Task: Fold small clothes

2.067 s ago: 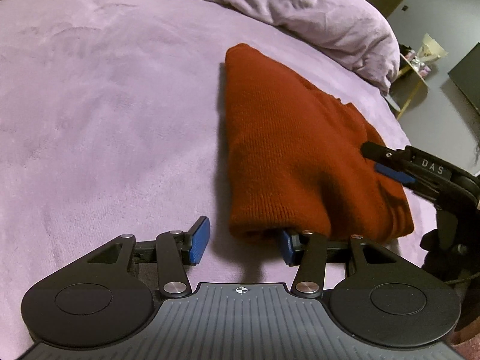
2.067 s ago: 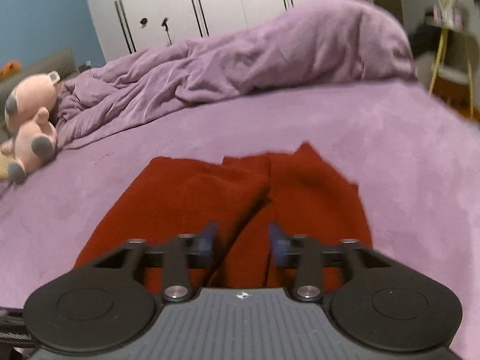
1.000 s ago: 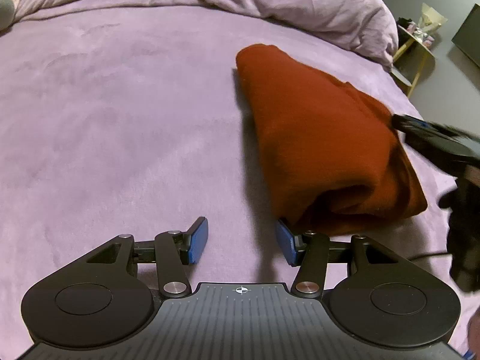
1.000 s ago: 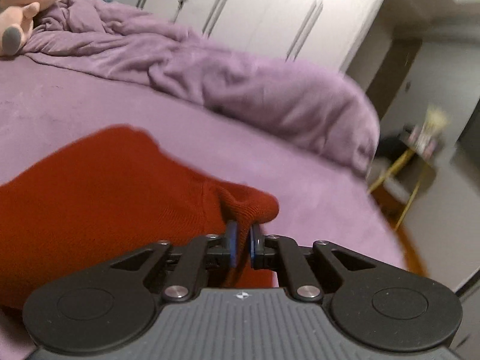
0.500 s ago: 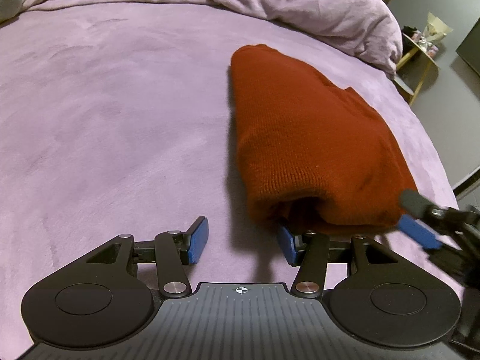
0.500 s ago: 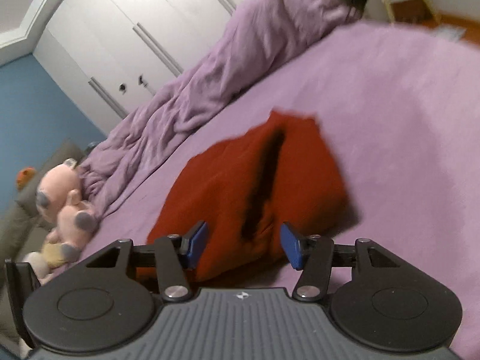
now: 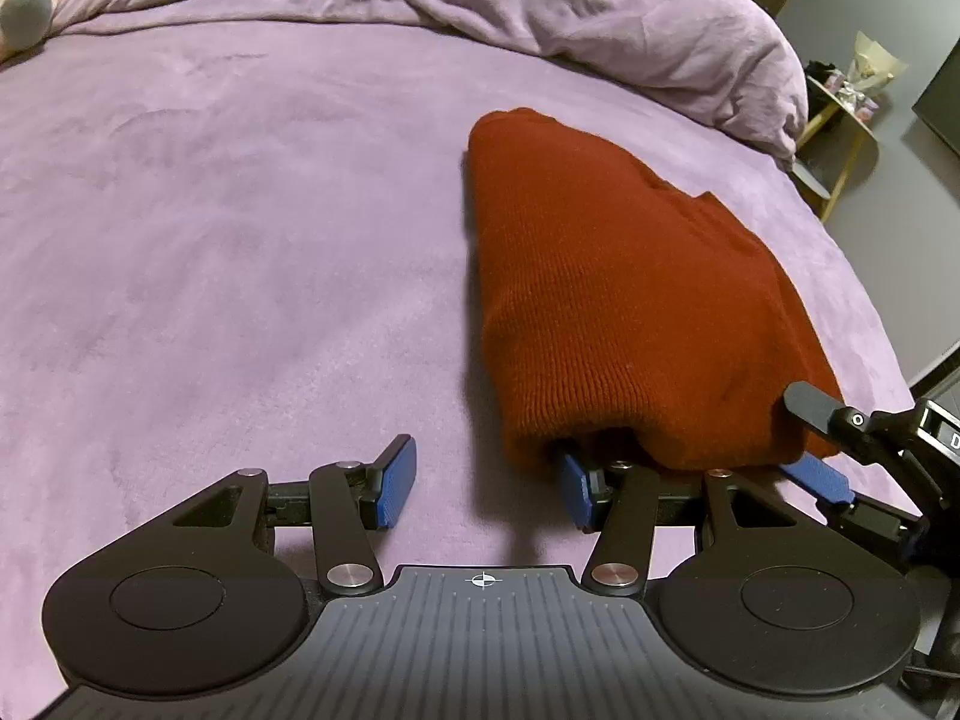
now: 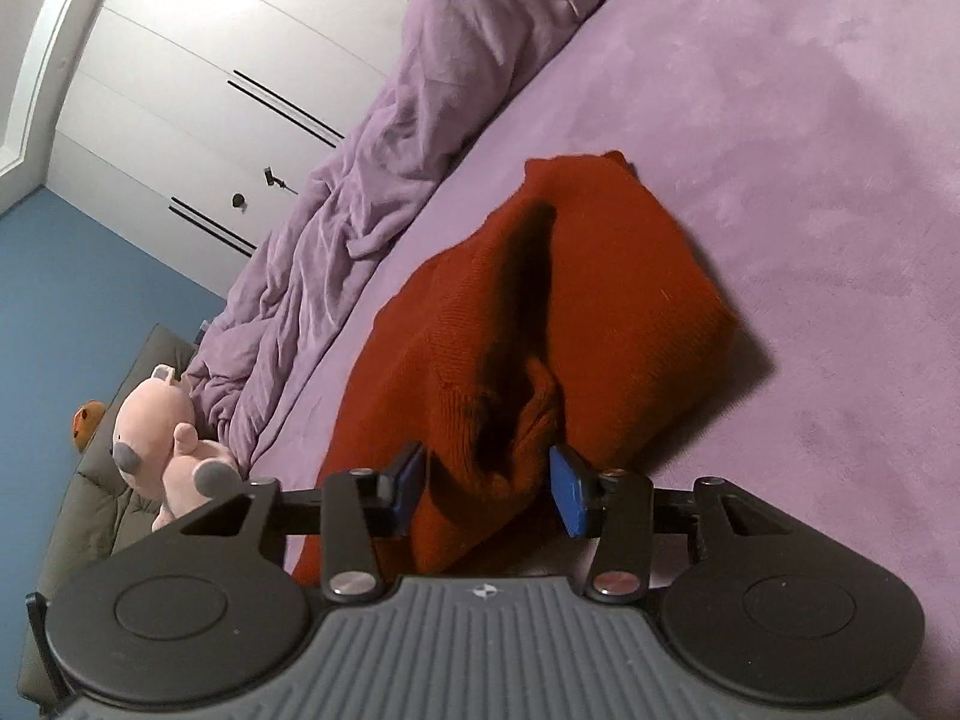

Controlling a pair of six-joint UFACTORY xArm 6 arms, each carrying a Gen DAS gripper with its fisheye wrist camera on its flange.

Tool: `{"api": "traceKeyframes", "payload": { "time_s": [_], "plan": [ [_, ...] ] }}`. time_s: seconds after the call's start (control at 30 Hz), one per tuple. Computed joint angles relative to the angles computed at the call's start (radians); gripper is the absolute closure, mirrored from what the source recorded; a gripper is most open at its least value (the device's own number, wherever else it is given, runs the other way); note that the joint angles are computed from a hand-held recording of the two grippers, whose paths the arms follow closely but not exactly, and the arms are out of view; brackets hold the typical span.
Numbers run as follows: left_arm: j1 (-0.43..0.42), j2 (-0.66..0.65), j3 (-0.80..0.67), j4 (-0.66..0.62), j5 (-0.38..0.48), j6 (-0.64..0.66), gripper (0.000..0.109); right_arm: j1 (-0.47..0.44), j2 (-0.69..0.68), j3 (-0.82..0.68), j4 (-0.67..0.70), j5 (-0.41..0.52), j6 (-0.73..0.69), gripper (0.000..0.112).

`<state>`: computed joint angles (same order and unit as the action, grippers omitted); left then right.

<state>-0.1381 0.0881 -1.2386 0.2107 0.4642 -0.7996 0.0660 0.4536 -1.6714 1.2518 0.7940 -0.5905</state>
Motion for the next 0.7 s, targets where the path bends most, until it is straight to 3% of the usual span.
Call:
{"api": "traceKeyframes", "payload": {
  "time_s": [0.27,0.3,0.33,0.37,0.53,0.63,0.7],
  "plan": [
    [-0.002,-0.005,0.005,0.003,0.010,-0.002,0.053,-0.010,0.127,-0.146,0.070,0.096,0.139,0.059],
    [-0.002,-0.004,0.002,0.010,0.015,-0.004,0.053,-0.011,0.144,-0.168,0.067,0.118,0.153,0.065],
    [-0.002,-0.002,-0.002,0.018,0.022,-0.009,0.053,-0.010,0.159,-0.195,0.043,0.132,0.172,0.084],
    [-0.003,-0.001,-0.005,0.025,0.029,-0.011,0.053,-0.005,0.165,-0.214,0.006,0.131,0.179,0.090],
    [-0.004,-0.018,0.009,-0.023,0.027,0.073,0.050,0.037,0.068,-0.166,-0.128,-0.076,-0.025,0.094],
    [-0.001,-0.046,0.041,-0.078,0.010,0.171,0.050,0.048,0.065,-0.162,-0.308,-0.204,-0.010,0.094],
    [0.005,-0.059,0.057,-0.100,-0.004,0.197,0.050,0.040,0.106,-0.202,-0.466,-0.194,0.078,0.094]
  ]
}}
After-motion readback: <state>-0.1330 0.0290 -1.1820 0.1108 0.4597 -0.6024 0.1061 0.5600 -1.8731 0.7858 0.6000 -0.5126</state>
